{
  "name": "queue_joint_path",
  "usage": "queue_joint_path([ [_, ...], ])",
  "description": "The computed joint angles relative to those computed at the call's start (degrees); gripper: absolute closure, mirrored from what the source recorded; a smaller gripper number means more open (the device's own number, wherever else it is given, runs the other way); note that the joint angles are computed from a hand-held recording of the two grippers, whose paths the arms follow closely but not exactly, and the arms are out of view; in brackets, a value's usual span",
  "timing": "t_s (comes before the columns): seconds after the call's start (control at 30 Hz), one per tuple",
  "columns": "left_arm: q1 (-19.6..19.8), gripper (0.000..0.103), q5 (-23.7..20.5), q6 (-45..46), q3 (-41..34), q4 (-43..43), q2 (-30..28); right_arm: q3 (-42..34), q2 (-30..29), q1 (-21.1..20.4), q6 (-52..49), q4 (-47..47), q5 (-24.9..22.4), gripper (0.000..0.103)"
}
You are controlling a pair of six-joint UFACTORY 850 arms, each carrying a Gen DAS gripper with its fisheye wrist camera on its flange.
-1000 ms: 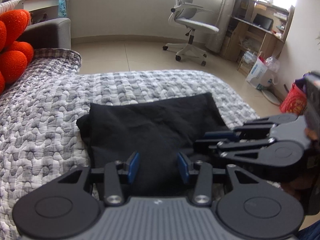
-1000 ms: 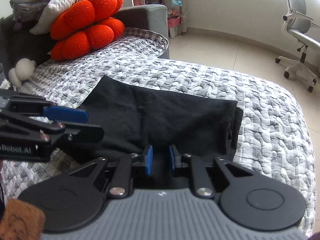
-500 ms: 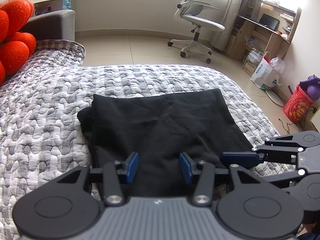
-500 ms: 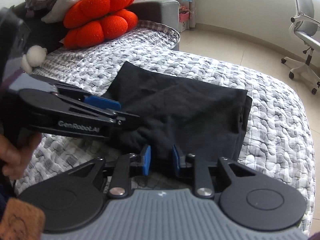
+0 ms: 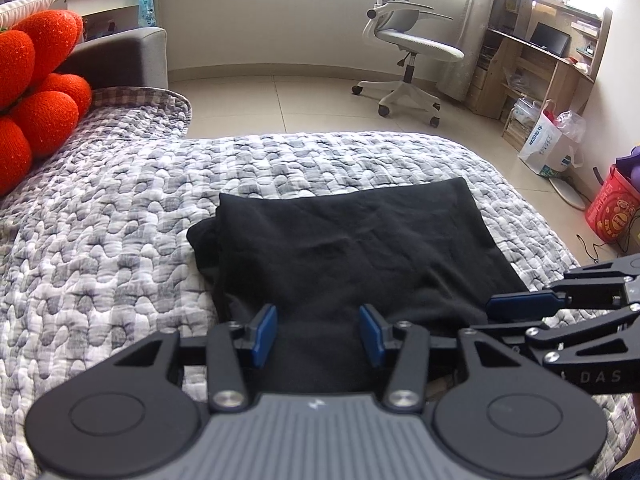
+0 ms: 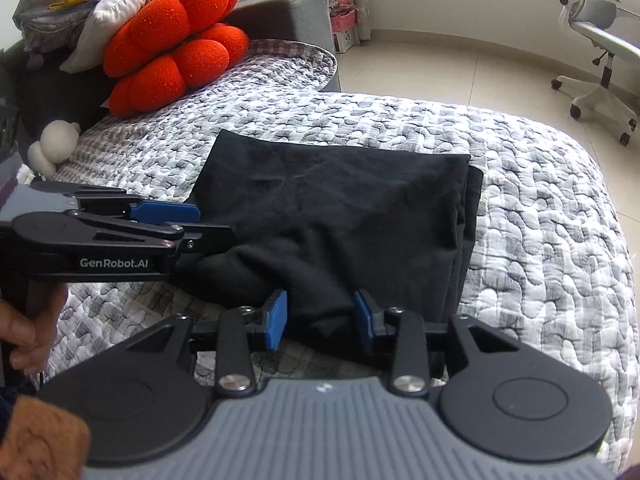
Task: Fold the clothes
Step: 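Open both grippers and lift them off the folded shirt, then position both open grippers at the edge of the folded black shirt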
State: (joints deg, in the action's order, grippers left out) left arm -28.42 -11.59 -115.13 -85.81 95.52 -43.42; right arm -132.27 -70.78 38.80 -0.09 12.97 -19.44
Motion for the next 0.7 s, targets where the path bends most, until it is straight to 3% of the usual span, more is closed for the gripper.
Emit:
queue_joint_path([
  [0.13, 0.2, 0.056, -1.5, 2.3, 0.3, -2.8, 0.3, 1.1, 0.9, -0.9, 0.0, 2.6, -0.8, 0.064],
  [0.23, 0.6, 0.057, -1.8, 1.8, 1.1, -3.5, 1.0, 1.8, 1.5, -1.1, 8.3, -5.7, -1.4, 0.066],
  [0.37, 0.2, 0.058, -2.2, -7.3, 3.3, 6.1, 2.9, 6.0, 4.1, -1.4, 10.5, -6.2, 2.5, 0.067],
  [0.53, -1.0, 0.057, -0.9, -20.0, 4.8, 20.9, 3.7, 8.7, 5.8, -1.2, -1.7, 5.8, 5.8, 0.066],
  [0.6, -1.2, 0.057, 1.2, -16.6, 3.5, 17.9, 2.7, 6.6, 4.5, -0.9, -3.2, 5.8, 3.3, 0.067],
  [0.7, -1.5, 0.056, 1.9, -3.5, 1.4, 5.2, 0.8, 1.0, 1.0, -0.3, 4.6, -4.8, -2.4, 0.068],
])
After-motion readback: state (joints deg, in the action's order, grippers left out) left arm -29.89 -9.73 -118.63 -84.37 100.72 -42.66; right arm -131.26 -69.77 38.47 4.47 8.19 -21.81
